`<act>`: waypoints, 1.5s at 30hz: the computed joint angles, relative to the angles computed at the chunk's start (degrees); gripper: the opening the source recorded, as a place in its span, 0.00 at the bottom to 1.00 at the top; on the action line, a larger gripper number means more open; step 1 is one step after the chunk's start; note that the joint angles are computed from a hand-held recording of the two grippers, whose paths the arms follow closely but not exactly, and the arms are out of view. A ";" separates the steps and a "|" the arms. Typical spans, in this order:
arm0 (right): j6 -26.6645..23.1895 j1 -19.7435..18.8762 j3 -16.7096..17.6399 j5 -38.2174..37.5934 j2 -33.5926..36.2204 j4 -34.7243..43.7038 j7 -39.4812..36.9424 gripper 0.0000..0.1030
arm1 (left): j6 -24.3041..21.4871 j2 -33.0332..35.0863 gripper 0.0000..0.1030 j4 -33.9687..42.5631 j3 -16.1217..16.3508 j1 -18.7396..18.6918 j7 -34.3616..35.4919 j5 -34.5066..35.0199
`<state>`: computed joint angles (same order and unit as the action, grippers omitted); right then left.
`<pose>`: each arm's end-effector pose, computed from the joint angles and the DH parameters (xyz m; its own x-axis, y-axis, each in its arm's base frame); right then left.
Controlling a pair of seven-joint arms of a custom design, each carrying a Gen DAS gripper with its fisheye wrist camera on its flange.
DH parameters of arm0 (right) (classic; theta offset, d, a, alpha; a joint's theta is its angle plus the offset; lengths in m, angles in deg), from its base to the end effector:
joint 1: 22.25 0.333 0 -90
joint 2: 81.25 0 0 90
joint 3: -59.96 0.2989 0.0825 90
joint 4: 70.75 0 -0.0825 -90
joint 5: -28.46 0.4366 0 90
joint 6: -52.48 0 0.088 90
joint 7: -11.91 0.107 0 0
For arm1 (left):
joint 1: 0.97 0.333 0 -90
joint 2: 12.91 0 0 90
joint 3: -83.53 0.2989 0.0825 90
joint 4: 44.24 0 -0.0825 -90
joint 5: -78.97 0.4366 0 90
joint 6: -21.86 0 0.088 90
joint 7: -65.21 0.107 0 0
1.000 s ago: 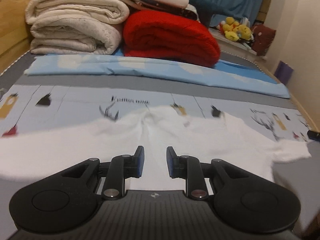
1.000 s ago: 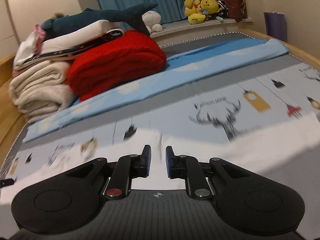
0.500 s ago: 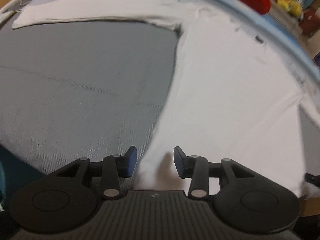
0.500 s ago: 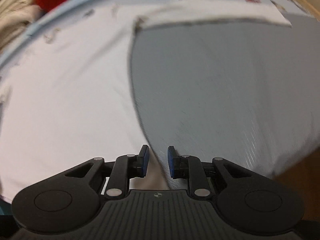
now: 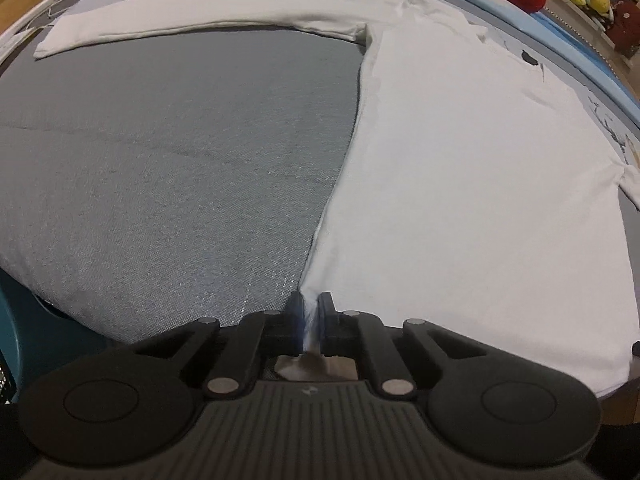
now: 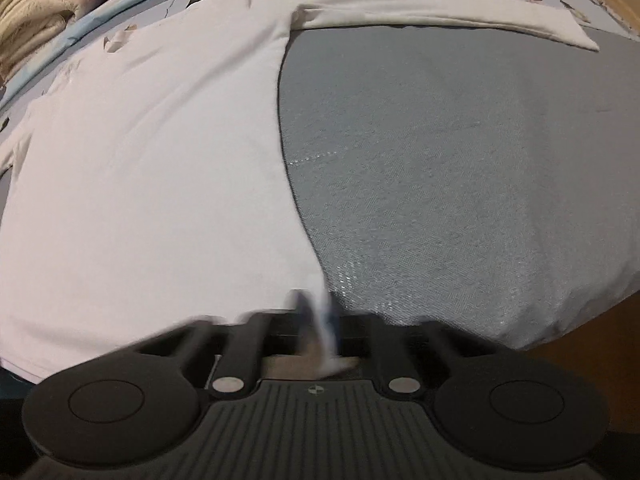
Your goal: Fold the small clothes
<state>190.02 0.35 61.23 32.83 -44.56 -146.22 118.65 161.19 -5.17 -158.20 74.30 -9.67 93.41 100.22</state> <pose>0.7381 0.3227 0.3763 0.1116 -0.9728 -0.2029 -0.9231 -0.0258 -0.3838 0.6224 -0.1981 0.3848 0.4823 -0.8704 0.0985 -0.7901 -0.4808 -0.3802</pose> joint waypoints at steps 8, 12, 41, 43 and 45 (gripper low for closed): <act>4.02 -0.10 -2.53 -0.66 -6.01 -6.91 8.95 0.03 | 4.21 -5.35 0.06 -4.54 -1.33 -0.40 2.73 -4.32; -3.46 -0.24 -1.01 -1.78 -2.31 -2.08 7.28 0.04 | -0.77 -4.98 0.06 -4.12 -1.19 -0.22 3.59 -7.68; 11.92 3.51 -3.15 -8.74 -4.22 -5.45 9.74 0.17 | 5.19 -3.28 0.50 -0.57 -0.30 -3.88 -2.10 10.86; 18.62 5.56 -5.55 -11.97 -5.19 -7.70 12.66 0.19 | 5.54 -4.59 0.64 -0.76 -0.06 -4.43 -11.13 23.09; 22.97 6.96 -7.27 -14.03 -5.59 -8.74 15.08 0.22 | 4.68 -5.52 0.69 0.25 -0.39 -4.18 -16.43 29.06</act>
